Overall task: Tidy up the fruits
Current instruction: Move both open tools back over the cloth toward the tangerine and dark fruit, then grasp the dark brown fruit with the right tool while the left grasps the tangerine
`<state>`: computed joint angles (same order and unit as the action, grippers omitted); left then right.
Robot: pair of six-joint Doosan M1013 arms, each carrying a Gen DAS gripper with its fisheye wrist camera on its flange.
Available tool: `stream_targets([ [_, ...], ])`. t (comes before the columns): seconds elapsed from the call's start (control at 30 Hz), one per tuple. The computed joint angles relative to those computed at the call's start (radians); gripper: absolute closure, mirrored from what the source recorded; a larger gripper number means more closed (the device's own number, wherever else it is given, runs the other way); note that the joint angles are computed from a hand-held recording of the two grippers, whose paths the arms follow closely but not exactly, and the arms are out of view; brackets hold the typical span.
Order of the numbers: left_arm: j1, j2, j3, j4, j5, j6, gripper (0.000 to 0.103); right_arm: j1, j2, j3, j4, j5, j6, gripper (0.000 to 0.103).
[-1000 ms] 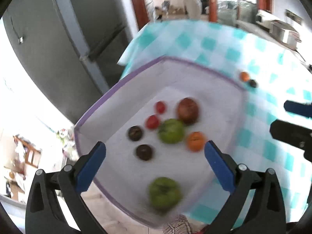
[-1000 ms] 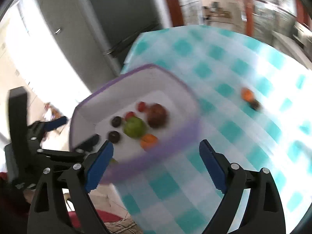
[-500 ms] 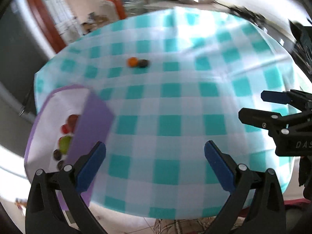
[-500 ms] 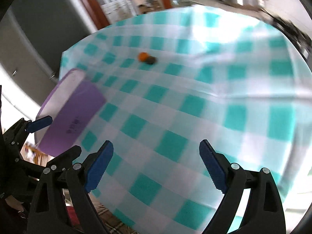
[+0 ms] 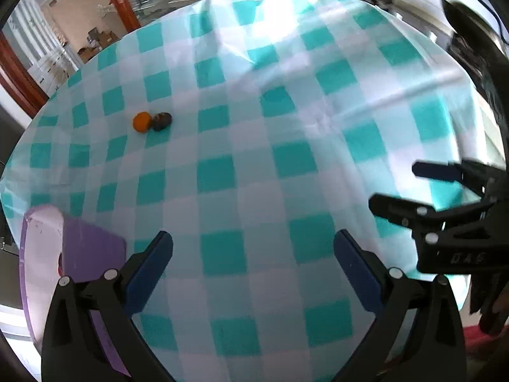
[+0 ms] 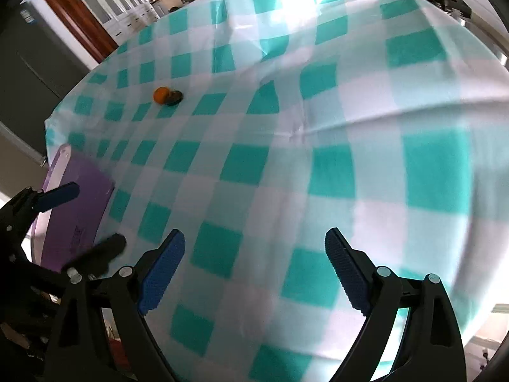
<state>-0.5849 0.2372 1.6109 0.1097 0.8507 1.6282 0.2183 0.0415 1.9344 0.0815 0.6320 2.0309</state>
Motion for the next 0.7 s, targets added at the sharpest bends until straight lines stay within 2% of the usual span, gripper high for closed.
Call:
stream_targets([
  [0.1, 0.053, 0.046, -0.071, -0.049, 0.019, 0.012, 0.002, 0.006, 0.051, -0.052, -0.061, 0.005, 0.070, 0.016],
  [0.23, 0.125, 0.117, -0.178, -0.131, 0.046, 0.002, 0.002, 0.000, 0.122, -0.113, -0.053, 0.022, 0.134, 0.016],
  [0.4, 0.202, 0.236, -0.343, -0.220, 0.145, -0.046, 0.002, 0.026, 0.227, -0.215, -0.058, 0.041, 0.128, 0.016],
  [0.53, 0.260, 0.335, -0.468, -0.265, 0.217, -0.126, 0.002, 0.047, 0.310, -0.308, -0.072, 0.038, 0.088, 0.016],
  [0.7, 0.329, 0.414, -0.563, -0.321, 0.273, -0.275, 0.002, 0.058, 0.405, -0.424, -0.078, 0.054, 0.041, 0.016],
])
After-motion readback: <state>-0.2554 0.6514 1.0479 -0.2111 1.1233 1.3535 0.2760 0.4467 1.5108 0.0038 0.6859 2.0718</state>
